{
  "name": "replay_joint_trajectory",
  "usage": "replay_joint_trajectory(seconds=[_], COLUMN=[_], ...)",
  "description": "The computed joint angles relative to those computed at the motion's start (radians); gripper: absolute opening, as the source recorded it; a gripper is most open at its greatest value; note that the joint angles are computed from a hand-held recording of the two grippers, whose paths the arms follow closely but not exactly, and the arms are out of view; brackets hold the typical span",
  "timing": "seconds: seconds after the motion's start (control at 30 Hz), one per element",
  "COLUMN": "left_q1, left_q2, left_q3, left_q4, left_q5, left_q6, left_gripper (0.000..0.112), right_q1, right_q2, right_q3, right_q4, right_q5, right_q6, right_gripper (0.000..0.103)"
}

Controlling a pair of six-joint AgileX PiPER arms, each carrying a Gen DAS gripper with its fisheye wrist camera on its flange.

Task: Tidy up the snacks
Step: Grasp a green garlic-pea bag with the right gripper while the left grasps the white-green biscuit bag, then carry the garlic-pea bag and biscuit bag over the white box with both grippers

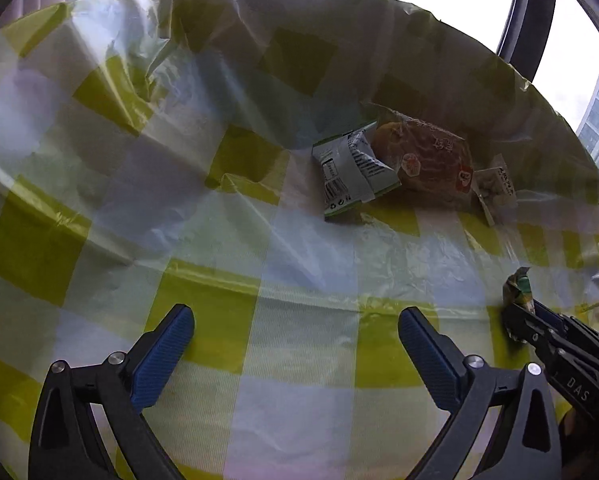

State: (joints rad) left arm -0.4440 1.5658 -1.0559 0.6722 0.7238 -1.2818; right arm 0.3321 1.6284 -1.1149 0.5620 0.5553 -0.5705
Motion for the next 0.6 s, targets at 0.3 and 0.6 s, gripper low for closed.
replay_joint_trajectory(seconds=[0.3, 0.6], left_q1=[0.116, -0.263], left_q2=[0.327, -0.244], left_q3=[-0.436, 0.227], left_q4=[-0.115, 0.163], left_q5=[0.07, 0.068], left_q6=[0.324, -0.225], left_gripper=[0.055, 0.017], right_q1=[0.032, 0.032], right_q2=[0.048, 0.048], right_q3=[-0.041, -0.042], right_q4=[-0.044, -0.049], right_q5=[-0.021, -0.024], right_q6=[0.054, 0.056], right_gripper=[0.034, 0.034])
